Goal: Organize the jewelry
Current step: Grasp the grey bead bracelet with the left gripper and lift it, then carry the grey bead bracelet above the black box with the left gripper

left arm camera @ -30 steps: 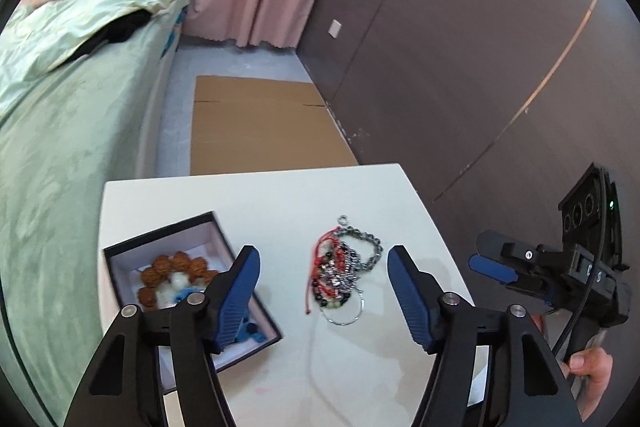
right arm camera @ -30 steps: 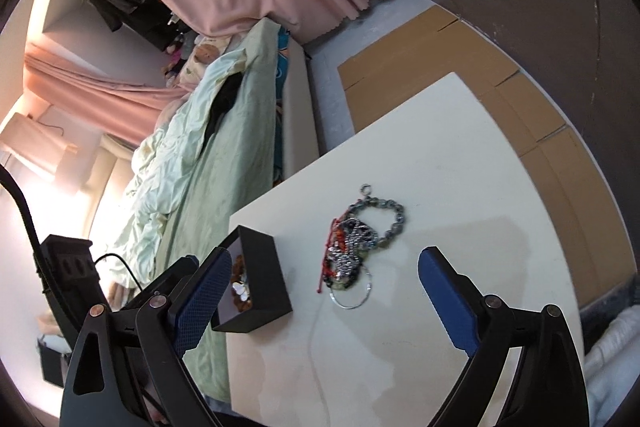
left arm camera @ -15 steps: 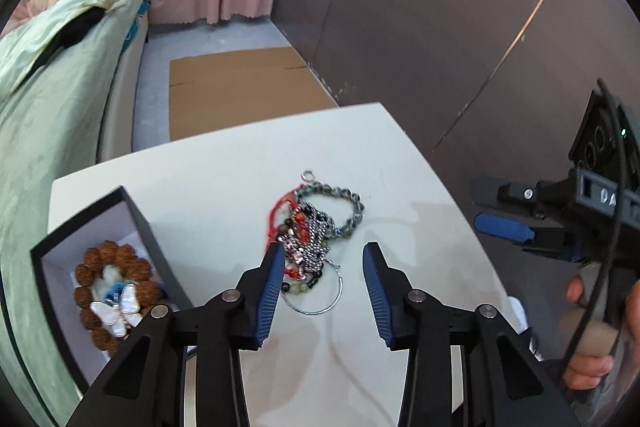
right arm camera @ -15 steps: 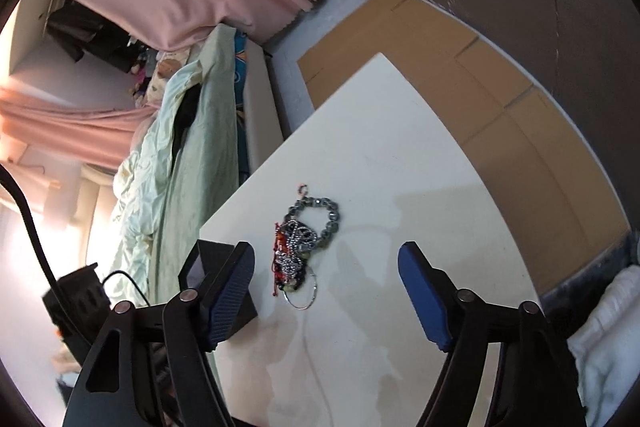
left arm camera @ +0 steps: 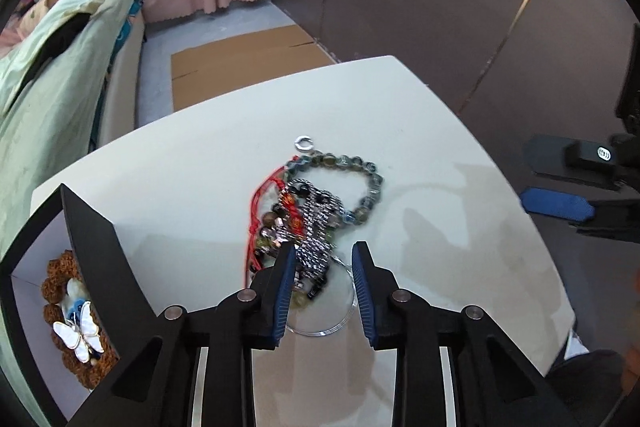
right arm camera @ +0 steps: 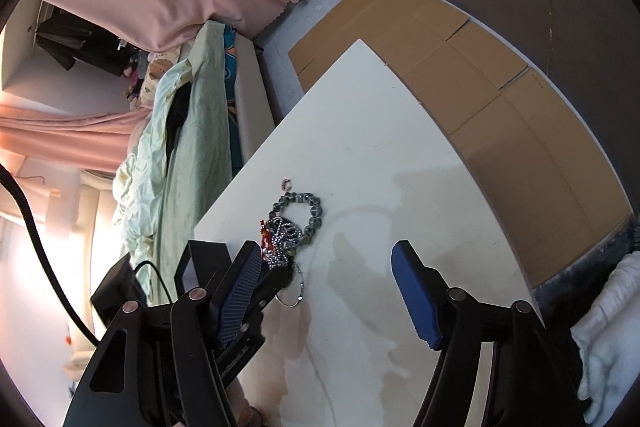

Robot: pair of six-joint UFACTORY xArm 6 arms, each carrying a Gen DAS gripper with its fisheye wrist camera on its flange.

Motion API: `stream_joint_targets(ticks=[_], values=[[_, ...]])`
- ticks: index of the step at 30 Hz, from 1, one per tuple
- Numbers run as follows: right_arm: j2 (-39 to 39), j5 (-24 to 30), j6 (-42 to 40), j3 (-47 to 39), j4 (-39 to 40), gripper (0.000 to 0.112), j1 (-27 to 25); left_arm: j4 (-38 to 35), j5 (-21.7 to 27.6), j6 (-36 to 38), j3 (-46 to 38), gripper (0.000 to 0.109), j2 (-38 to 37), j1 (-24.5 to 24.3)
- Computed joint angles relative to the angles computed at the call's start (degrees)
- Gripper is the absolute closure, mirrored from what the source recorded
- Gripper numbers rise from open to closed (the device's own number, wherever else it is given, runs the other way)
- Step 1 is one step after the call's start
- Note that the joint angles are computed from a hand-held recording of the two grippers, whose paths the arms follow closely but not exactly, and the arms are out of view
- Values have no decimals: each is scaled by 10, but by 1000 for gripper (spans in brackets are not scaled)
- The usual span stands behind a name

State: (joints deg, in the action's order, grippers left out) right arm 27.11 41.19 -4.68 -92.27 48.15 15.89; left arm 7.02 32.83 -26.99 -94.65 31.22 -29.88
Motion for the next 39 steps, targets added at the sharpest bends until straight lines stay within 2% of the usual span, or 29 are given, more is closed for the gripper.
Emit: stream_joint_targets(ticks=[3,5,12,16,27,35,39], values=[[2,2,3,-2,-5,43,1,13,-3,-11,-6,79,6,3],[4,1,6,-3,-12,43,3,27,0,-15,-7,92,6,3],[20,8,14,-21,-29,43,11,10,-48,-16,48,94,-44,14],[31,19,11,-33,-22,50,13,-5,-75,-15,73,94,-76,19],[63,29,13,-75,-32,62,24,47,-111,-71,95,94,-140,36],[104,36,39,-135,-98,69,31,81,-105,-90,97,94,-172,44],[133,35,74,-181,-178,71,41,102,-98,-102,94,94,-187,48]])
